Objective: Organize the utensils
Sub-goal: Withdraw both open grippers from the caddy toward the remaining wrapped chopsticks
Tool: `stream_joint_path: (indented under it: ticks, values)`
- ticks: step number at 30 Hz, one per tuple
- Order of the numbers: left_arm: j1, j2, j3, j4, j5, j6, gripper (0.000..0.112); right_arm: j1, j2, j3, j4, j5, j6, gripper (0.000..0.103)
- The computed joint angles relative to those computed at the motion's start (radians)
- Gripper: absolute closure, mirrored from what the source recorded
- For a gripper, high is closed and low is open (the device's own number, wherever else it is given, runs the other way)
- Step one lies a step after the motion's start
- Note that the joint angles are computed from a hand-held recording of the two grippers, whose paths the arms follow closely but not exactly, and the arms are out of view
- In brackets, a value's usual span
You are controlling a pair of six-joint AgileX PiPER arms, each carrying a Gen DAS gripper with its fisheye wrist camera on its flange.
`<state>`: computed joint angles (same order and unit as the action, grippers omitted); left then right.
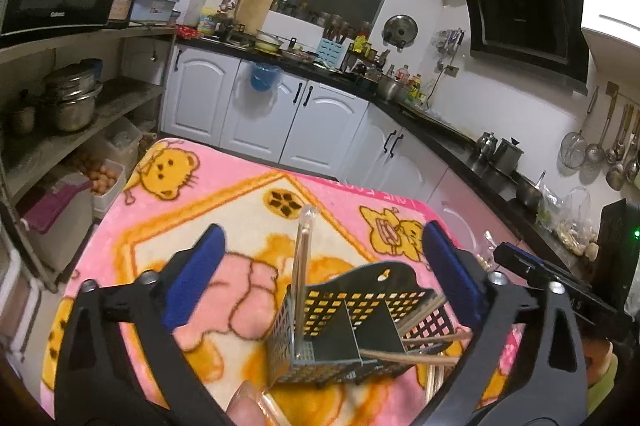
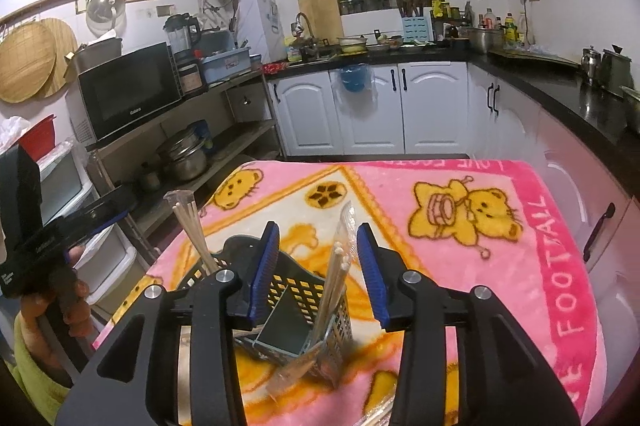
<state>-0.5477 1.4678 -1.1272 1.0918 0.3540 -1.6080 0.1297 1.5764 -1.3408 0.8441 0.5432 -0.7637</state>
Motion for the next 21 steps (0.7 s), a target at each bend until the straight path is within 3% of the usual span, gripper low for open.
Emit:
stream_joint_path:
  ticks: [21]
  values:
    - [-0.077, -0.052, 0.131, 0.117, 0.022, -0.183, 0.020, -0.092, -0.136, 0.193, 0.125, -0.011, -0.163, 0.059]
